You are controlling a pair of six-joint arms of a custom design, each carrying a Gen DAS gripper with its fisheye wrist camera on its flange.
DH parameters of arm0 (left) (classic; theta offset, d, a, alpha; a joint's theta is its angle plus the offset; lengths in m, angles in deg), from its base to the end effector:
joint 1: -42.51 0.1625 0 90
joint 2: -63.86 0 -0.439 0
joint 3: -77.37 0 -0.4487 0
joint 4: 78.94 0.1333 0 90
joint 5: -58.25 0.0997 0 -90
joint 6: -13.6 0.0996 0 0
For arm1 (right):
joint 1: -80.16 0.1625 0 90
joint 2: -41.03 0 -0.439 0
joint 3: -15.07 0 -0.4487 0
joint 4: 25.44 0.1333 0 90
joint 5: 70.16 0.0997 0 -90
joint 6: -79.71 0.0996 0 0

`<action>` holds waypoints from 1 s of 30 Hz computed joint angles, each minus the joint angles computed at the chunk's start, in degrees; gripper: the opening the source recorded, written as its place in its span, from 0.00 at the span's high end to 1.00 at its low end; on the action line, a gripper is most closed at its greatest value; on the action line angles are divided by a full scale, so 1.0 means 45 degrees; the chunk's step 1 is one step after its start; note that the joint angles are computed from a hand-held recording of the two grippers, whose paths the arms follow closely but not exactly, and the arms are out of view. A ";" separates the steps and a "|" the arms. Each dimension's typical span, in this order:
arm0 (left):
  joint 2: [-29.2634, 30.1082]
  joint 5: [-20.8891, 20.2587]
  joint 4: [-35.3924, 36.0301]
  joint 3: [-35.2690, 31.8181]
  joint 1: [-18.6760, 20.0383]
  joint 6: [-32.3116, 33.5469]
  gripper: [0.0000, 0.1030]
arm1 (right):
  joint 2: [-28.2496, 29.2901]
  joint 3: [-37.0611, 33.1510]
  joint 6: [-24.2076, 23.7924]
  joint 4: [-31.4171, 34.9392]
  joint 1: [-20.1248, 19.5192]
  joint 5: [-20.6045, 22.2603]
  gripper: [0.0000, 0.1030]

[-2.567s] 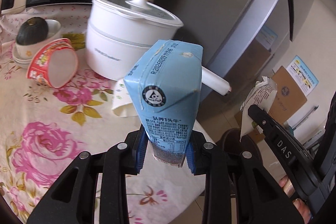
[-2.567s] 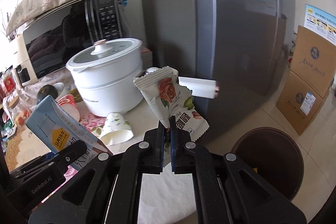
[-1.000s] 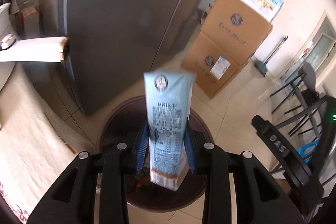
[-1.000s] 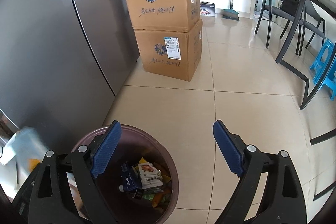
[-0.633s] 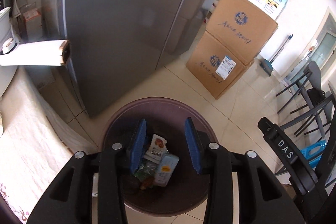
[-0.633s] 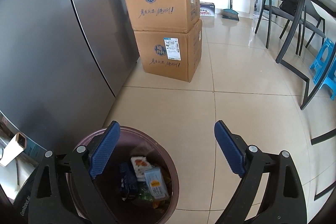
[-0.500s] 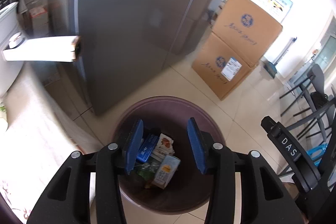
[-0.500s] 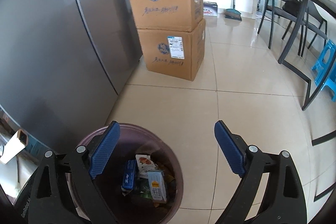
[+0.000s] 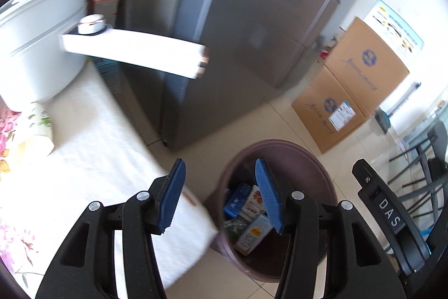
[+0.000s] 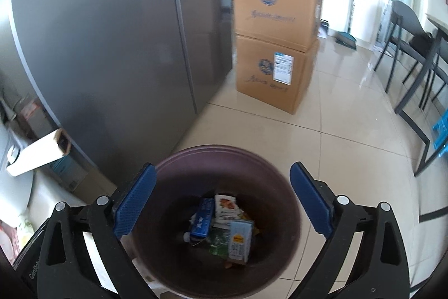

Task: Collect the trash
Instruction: 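Move both open tools back to the table toward the cups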

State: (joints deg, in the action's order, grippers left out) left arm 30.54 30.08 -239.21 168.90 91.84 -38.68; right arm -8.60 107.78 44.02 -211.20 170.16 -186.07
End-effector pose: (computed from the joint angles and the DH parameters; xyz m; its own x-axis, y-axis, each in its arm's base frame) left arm -0.2954 -0.6830 -0.0029 -0.7966 -0.4840 -0.3622 0.0117 0.5867 -0.8098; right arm 0.0898 -0.7438 0.2155 -0.7305 -0.0715 0.6791 -0.5248 0.6951 -0.4913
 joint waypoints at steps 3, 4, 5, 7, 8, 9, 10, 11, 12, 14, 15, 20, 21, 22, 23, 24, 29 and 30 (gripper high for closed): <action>-0.0529 0.0267 0.0046 0.0721 -0.0008 -0.0581 0.45 | 0.0154 0.0221 -0.0251 -0.0129 0.0238 -0.0040 0.09; -0.0696 0.0387 0.0092 0.0953 -0.0020 -0.0815 0.43 | 0.0203 0.0312 -0.0309 -0.0162 0.0325 -0.0030 0.08; -0.0867 0.0507 0.0150 0.1192 -0.0035 -0.1044 0.41 | 0.0242 0.0403 -0.0363 -0.0216 0.0407 -0.0021 0.07; -0.1229 0.0701 0.0258 0.1681 -0.0050 -0.1487 0.41 | 0.0308 0.0633 -0.0526 -0.0398 0.0579 0.0026 0.07; -0.1420 0.0790 0.0391 0.1912 -0.0054 -0.1748 0.41 | 0.0345 0.0721 -0.0612 -0.0461 0.0660 0.0045 0.07; -0.1641 0.0901 0.0576 0.2187 -0.0065 -0.2081 0.41 | 0.0388 0.0803 -0.0670 -0.0520 0.0746 0.0065 0.07; -0.1836 0.0998 0.0773 0.2408 -0.0069 -0.2376 0.41 | 0.0436 0.0876 -0.0692 -0.0550 0.0834 0.0084 0.07; -0.2029 0.1090 0.0961 0.2637 -0.0077 -0.2665 0.41 | 0.0458 0.0943 -0.0687 -0.0544 0.0895 0.0108 0.07; -0.2269 0.1202 0.1196 0.2920 -0.0091 -0.3030 0.41 | 0.0502 0.0988 -0.0667 -0.0524 0.0961 0.0127 0.07; -0.2647 0.1352 0.1650 0.3305 -0.0105 -0.3667 0.41 | 0.0574 0.1141 -0.0660 -0.0512 0.1094 0.0186 0.07; -0.2900 0.1415 0.1913 0.3574 -0.0111 -0.4063 0.41 | 0.0614 0.1227 -0.0680 -0.0521 0.1170 0.0208 0.07; -0.4114 0.1679 0.3329 0.4732 -0.0173 -0.5890 0.41 | 0.0807 0.1664 -0.1020 -0.0699 0.1503 0.0385 0.07; -0.4389 0.1735 0.3677 0.4976 -0.0185 -0.6332 0.41 | 0.0842 0.1761 -0.1107 -0.0739 0.1575 0.0438 0.07; -0.4633 0.1764 0.3962 0.5187 -0.0193 -0.6686 0.41 | 0.0883 0.1867 -0.1216 -0.0779 0.1656 0.0497 0.07; -0.4876 0.1797 0.4341 0.5380 -0.0204 -0.7123 0.41 | 0.0917 0.1926 -0.1282 -0.0805 0.1694 0.0540 0.07; -0.5122 0.1836 0.4770 0.5564 -0.0219 -0.7604 0.41 | 0.0958 0.2022 -0.1332 -0.0794 0.1771 0.0600 0.07; -0.6407 0.1969 0.6791 0.6515 -0.0241 -0.9864 0.41 | 0.1131 0.2309 -0.1331 -0.0388 0.2064 0.0836 0.07; -0.6661 0.1983 0.7264 0.6681 -0.0246 -1.0357 0.41 | 0.1183 0.2380 -0.1308 -0.0301 0.2143 0.0879 0.07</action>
State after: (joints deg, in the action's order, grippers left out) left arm 0.57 39.00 -206.53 198.97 90.74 -85.29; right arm -3.28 118.50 38.13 -212.56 179.80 -182.11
